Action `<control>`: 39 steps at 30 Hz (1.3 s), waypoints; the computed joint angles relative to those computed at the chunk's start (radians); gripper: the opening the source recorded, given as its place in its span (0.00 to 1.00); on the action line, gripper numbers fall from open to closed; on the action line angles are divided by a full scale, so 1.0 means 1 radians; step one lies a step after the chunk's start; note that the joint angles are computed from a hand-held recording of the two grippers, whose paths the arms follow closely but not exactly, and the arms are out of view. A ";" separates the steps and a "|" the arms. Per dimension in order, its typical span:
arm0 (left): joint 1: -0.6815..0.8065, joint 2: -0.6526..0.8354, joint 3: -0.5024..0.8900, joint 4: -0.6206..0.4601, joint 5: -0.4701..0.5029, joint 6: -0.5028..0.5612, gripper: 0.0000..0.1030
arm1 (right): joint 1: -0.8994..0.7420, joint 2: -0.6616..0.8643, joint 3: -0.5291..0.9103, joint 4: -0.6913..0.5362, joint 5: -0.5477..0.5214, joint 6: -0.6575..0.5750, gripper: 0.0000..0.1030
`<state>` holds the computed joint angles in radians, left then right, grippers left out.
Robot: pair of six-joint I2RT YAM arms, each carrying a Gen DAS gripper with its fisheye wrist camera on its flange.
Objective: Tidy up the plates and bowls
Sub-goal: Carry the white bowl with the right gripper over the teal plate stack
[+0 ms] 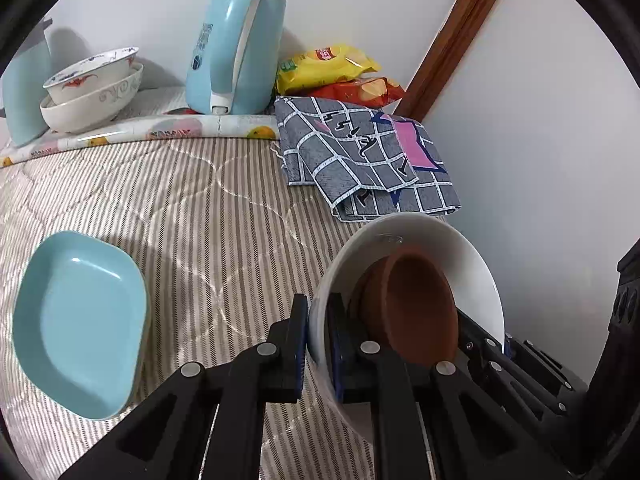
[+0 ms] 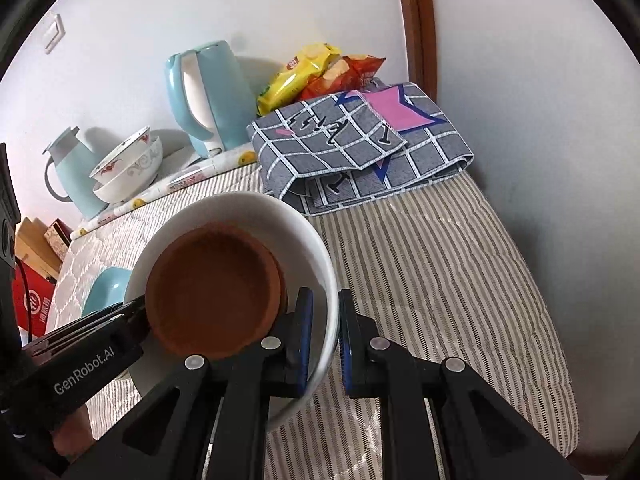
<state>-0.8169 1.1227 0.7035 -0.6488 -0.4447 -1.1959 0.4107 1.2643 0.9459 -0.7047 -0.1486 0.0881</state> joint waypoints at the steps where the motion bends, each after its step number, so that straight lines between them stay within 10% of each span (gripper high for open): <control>1: -0.001 -0.007 0.003 -0.011 -0.004 0.002 0.10 | 0.002 -0.002 0.001 0.001 -0.001 0.001 0.12; 39: 0.157 -0.468 -0.087 -0.382 -0.057 0.044 0.10 | 0.379 0.115 0.151 0.049 0.103 0.223 0.11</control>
<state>-0.6601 0.6547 0.6161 -1.0305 -0.5013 -1.1519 0.7895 1.3796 1.0965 -0.6558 -0.0460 0.3108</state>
